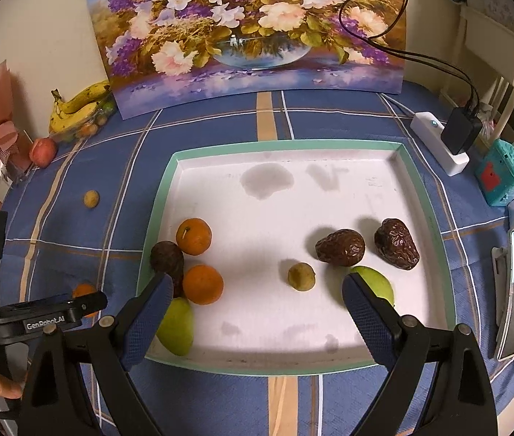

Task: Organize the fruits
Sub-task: 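Close the left gripper around the orange on the cloth, then lift the orange with the left gripper while the right grasps the small yellow-brown fruit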

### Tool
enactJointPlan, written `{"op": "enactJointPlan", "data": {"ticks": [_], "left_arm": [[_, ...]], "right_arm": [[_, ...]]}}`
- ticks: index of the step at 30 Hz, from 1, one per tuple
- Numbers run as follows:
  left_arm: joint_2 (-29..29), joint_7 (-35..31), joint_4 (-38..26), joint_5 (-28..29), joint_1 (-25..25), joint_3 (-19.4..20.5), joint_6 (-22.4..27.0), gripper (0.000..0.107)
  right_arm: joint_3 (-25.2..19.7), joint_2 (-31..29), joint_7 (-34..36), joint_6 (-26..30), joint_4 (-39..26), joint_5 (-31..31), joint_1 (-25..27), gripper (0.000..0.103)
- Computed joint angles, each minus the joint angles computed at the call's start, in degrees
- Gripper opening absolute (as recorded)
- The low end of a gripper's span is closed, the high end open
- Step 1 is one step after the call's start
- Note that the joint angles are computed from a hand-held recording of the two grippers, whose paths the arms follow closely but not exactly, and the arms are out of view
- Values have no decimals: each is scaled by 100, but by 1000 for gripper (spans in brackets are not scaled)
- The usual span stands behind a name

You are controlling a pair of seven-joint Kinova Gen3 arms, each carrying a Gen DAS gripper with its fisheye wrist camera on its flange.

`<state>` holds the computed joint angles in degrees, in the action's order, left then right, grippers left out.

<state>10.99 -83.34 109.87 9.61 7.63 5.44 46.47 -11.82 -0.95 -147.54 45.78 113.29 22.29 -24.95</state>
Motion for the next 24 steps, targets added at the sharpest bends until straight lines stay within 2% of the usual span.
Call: {"op": "enactJointPlan", "data": {"ticks": [4, 5, 13, 24], "left_arm": [[-69, -39, 126, 76, -13, 6, -93, 49], [-93, -5, 158, 43, 1, -5, -122, 41], [-204, -394, 277, 421, -153, 17, -291, 40], [-795, -714, 624, 774, -350, -141, -998, 40]], "right_arm": [[-8, -15, 19, 38, -14, -16, -4, 94], [-10, -15, 18, 38, -15, -15, -4, 94], [-16, -25, 33, 72, -30, -32, -1, 94], [6, 37, 159, 40, -36, -115, 6, 94]]}}
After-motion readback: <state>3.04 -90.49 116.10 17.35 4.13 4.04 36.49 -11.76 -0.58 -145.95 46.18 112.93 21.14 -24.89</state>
